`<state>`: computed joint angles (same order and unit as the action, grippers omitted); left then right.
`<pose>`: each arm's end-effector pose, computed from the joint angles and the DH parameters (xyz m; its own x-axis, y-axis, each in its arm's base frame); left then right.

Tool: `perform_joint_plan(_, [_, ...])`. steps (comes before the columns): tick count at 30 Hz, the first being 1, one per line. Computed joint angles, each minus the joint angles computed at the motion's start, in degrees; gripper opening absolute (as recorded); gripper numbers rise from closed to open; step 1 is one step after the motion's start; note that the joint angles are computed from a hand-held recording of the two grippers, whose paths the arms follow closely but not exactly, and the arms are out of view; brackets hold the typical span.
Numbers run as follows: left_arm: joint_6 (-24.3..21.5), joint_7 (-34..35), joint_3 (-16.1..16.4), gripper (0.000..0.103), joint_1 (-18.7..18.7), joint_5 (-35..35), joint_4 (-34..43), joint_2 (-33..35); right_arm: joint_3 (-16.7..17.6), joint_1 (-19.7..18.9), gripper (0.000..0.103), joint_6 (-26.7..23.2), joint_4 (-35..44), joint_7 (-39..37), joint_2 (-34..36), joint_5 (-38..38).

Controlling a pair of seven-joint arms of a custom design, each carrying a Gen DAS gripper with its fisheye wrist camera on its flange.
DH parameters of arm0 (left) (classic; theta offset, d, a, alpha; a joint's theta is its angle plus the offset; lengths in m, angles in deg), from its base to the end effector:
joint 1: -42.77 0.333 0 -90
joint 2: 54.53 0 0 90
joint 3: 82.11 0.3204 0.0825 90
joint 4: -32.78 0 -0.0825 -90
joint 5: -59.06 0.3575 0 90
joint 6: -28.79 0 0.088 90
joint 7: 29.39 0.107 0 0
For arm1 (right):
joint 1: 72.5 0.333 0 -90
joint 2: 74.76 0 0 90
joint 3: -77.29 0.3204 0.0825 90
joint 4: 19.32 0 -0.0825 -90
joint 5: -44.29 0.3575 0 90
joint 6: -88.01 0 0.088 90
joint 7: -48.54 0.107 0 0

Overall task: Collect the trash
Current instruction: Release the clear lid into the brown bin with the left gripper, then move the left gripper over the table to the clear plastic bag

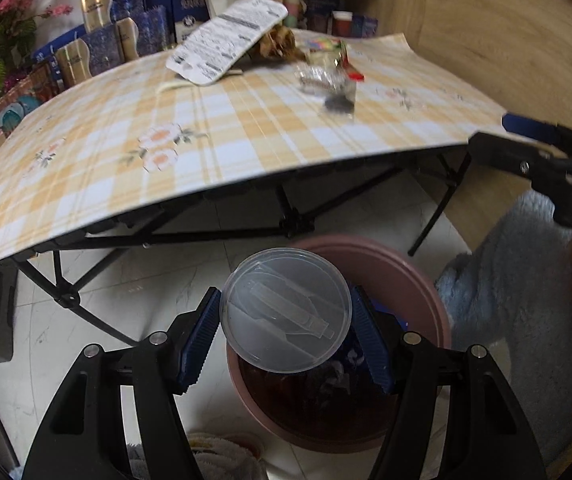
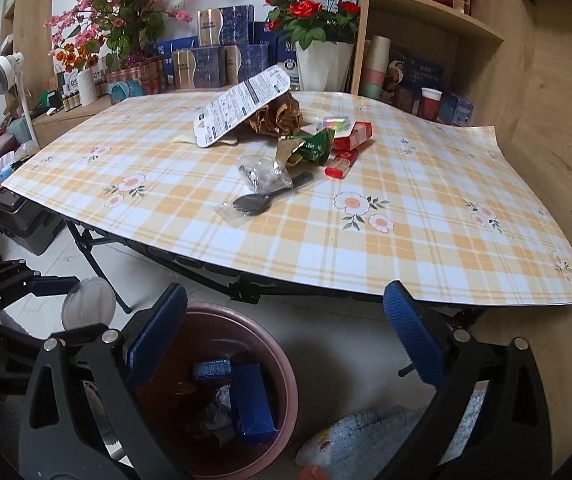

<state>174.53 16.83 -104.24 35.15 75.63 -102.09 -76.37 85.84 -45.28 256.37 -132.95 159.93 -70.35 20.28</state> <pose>0.3858 -0.2451 0.5400 0.0257 -0.9993 0.0285 -0.8026 -0.0376 -0.5953 0.4706 0.3681 0.5461 0.5496 -0.8325 0.0696 -0.4915 -0.3896 -0.7789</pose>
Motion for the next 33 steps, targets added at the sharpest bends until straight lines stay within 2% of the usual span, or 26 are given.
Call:
perform_joint_plan(7, [-0.5, 1.3, 0.0, 0.066, -1.0, -0.2, 0.5, 0.7, 0.5, -0.1, 0.097, -0.9, 0.1, -2.2, 0.2, 2.5])
perform_joint_plan(11, [-0.7, 0.8, -0.6, 0.083, -0.8, 1.1, 0.7, 0.6, 0.5, -0.1, 0.097, -0.8, 0.0, -2.8, 0.3, 3.4])
perform_joint_plan(17, [-0.8, -2.2, -1.2, 0.090, 0.4, 2.9, 0.3, -0.6, 0.5, -0.2, 0.097, -0.4, -0.2, -3.5, 0.3, 4.5])
perform_joint_plan(26, [-0.5, -10.2, -2.7, 0.092, 4.2, 5.6, -1.7, -5.1, 0.6, -0.3, 0.097, 0.0, -0.2, -4.7, 0.4, 6.0])
perform_joint_plan(33, [-0.5, -14.1, -3.3, 0.092, 6.2, 5.8, -2.9, -7.5, 1.3, -0.7, 0.097, -0.3, -0.1, -7.8, 0.5, 10.5])
